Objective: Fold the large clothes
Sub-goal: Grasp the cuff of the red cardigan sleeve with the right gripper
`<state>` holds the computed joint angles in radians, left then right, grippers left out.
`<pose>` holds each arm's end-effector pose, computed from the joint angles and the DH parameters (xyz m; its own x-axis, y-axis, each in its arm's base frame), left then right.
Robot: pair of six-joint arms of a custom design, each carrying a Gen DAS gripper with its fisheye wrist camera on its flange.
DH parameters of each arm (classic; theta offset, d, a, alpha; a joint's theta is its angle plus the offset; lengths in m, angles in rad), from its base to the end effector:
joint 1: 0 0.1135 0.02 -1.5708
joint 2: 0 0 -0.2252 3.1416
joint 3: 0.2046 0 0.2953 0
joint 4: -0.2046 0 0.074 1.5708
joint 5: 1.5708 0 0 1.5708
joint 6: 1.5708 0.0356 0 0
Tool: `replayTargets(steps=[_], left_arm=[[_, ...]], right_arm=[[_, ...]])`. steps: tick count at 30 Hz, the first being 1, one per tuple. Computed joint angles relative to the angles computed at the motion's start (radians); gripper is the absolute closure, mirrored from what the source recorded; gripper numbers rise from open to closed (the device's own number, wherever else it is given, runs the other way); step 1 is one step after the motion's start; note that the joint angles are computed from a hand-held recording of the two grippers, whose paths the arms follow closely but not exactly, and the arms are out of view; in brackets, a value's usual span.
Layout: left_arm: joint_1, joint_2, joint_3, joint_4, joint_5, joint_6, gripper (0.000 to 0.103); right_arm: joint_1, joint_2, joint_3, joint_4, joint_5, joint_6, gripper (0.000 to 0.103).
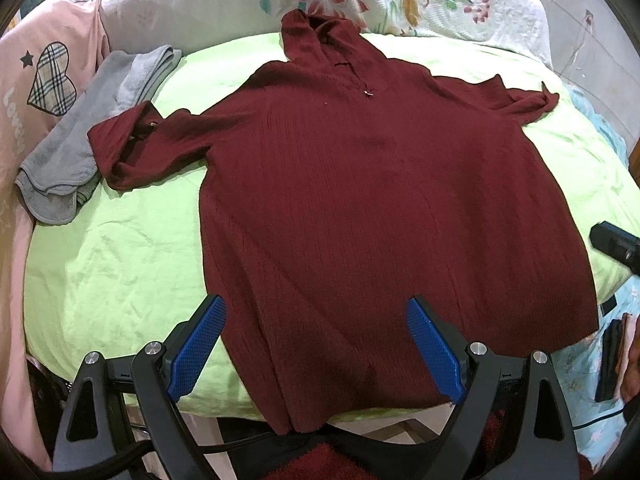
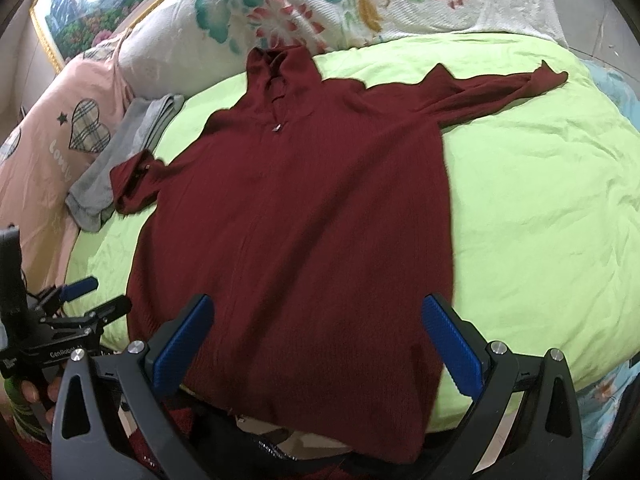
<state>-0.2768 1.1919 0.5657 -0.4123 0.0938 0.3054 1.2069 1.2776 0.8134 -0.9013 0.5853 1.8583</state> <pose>0.2508 -0.0747 0.1076 -0.6949 0.5086 -0.5083 0.5523 0.8302 0.0756 0.1114 0.2373 0.1518 -0.6097 0.6449 -0.4608 0.5437 0.7634 0.3489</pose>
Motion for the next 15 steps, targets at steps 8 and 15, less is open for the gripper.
replayTargets(steps=[8, 15], left_arm=[[-0.015, 0.149, 0.083, 0.075, -0.048, -0.023, 0.011], [-0.035, 0.243, 0.156, 0.096, -0.066, -0.029, 0.011]], right_arm=[[-0.099, -0.342, -0.246, -0.086, 0.020, 0.031, 0.000], [-0.178, -0.507, -0.326, -0.191, 0.037, 0.024, 0.000]])
